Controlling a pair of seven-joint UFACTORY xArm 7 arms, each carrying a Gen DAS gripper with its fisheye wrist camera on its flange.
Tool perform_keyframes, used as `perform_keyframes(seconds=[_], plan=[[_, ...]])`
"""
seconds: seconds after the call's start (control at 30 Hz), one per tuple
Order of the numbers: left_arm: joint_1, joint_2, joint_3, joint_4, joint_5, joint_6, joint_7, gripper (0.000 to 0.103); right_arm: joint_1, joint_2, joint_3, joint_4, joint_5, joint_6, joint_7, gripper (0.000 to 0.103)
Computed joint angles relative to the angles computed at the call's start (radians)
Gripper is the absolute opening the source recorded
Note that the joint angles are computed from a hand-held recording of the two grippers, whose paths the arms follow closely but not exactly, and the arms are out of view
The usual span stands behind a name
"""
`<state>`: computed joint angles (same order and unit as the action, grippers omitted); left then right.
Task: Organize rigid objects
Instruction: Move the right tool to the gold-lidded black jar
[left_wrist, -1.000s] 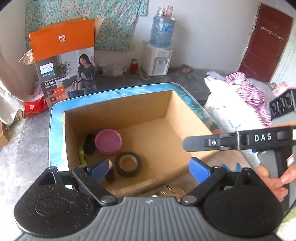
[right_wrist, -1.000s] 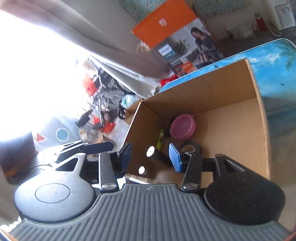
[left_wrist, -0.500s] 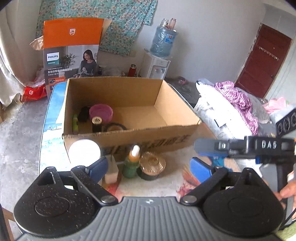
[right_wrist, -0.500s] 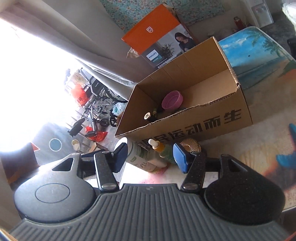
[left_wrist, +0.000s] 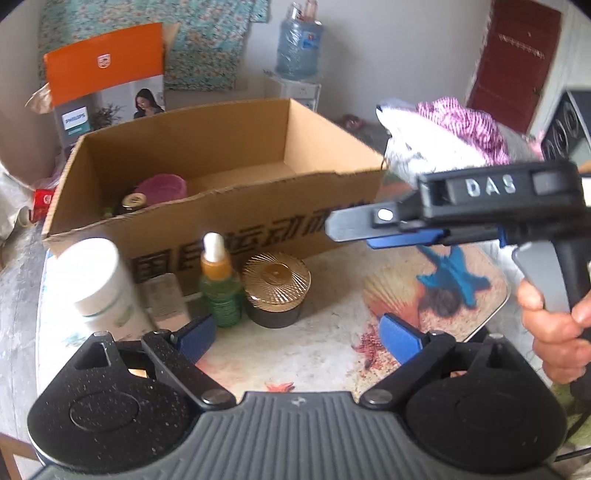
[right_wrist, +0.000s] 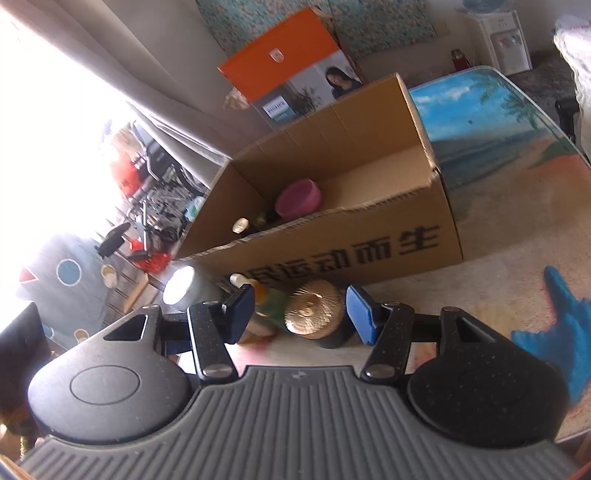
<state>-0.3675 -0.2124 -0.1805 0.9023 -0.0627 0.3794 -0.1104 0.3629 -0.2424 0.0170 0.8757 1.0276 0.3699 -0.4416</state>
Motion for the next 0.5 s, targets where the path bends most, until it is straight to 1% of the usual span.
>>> perform_keyframes(seconds=[0.1,0.23,0.33,0.5], plan=[[0.02,0.05,-0.027,0.022,0.083,-0.003,-0.045,0.091,0.005,0.044,-0.016,0.024,0.071,0.022,-0.058,0.052],[0.017,0.097,-0.024,0.042,0.115,-0.017,-0.052,0.085,-0.024,0.1,0.003,0.064,0.129,0.055,-0.107,0.044],[0.011,0.122,-0.017,0.051,0.113,-0.035,-0.041,0.083,-0.05,0.143,0.025,0.094,0.145,0.075,-0.117,0.038],[0.01,0.16,-0.018,0.073,0.163,-0.048,-0.077,0.083,-0.085,0.205,0.062,0.139,0.134,0.088,-0.116,0.037]])
